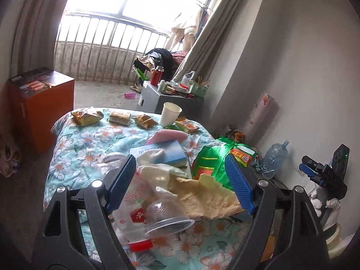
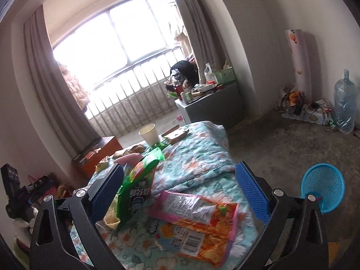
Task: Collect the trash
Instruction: 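Grasp the clear plastic bag with the left gripper while the right gripper grasps the clear cup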
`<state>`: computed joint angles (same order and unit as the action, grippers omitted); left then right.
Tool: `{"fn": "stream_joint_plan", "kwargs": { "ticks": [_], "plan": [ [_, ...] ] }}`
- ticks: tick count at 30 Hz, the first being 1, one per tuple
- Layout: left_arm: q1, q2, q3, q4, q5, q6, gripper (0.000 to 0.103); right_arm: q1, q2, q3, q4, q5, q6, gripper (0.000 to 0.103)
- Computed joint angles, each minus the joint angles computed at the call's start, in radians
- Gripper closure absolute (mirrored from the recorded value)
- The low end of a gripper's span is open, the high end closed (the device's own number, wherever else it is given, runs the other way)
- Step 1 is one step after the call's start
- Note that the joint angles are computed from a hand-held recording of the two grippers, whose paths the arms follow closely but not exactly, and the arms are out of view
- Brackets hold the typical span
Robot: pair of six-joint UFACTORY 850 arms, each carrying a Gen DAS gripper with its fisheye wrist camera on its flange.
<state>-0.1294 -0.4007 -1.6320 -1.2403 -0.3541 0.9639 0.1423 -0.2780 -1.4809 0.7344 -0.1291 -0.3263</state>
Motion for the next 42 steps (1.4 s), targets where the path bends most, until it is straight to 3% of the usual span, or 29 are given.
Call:
{"fn": "stream_joint_plan", "kwargs": {
  "ticks": [3,7,10,14,19,22,25,30,36,42],
  "plan": [
    [0.009,0.013,0.046,-0.044,0.010,0.047,0.026,0.022,-0.012,-0.010,0.100,-0.028,-0.122,0.007],
    [0.003,0.011,0.064,-0.029,-0.004,0.074,0.026,0.047,-0.021,-0.016,0.092,-0.050,-0.139,0.008],
    [-0.005,0.005,0.069,0.006,0.026,0.071,0.028,0.057,-0.035,-0.029,0.142,-0.084,-0.183,0.011],
    [-0.003,-0.003,0.074,0.039,0.071,0.033,0.032,0.078,-0.050,-0.049,0.079,-0.108,-0.136,0.015],
    [0.032,-0.022,0.066,0.079,0.083,-0.119,0.038,0.105,-0.063,-0.067,0.162,-0.137,-0.255,0.021],
    [0.071,-0.063,0.027,0.088,0.011,-0.230,0.042,0.138,-0.089,-0.096,0.203,-0.185,-0.371,0.025],
    [0.099,-0.111,-0.020,0.074,-0.075,-0.281,0.042,0.188,-0.131,-0.146,0.120,-0.215,-0.392,0.029],
    [0.117,-0.155,-0.065,0.032,-0.147,-0.296,0.050,0.258,-0.253,-0.284,-0.137,-0.272,-0.249,0.039],
    [0.127,-0.182,-0.091,0.019,-0.186,-0.311,0.064,0.288,-0.398,-0.457,-0.385,-0.360,-0.041,0.053],
    [0.128,-0.184,-0.084,-0.030,-0.208,-0.262,0.085,0.299,-0.443,-0.513,-0.483,-0.405,0.052,0.070]
  ]
}}
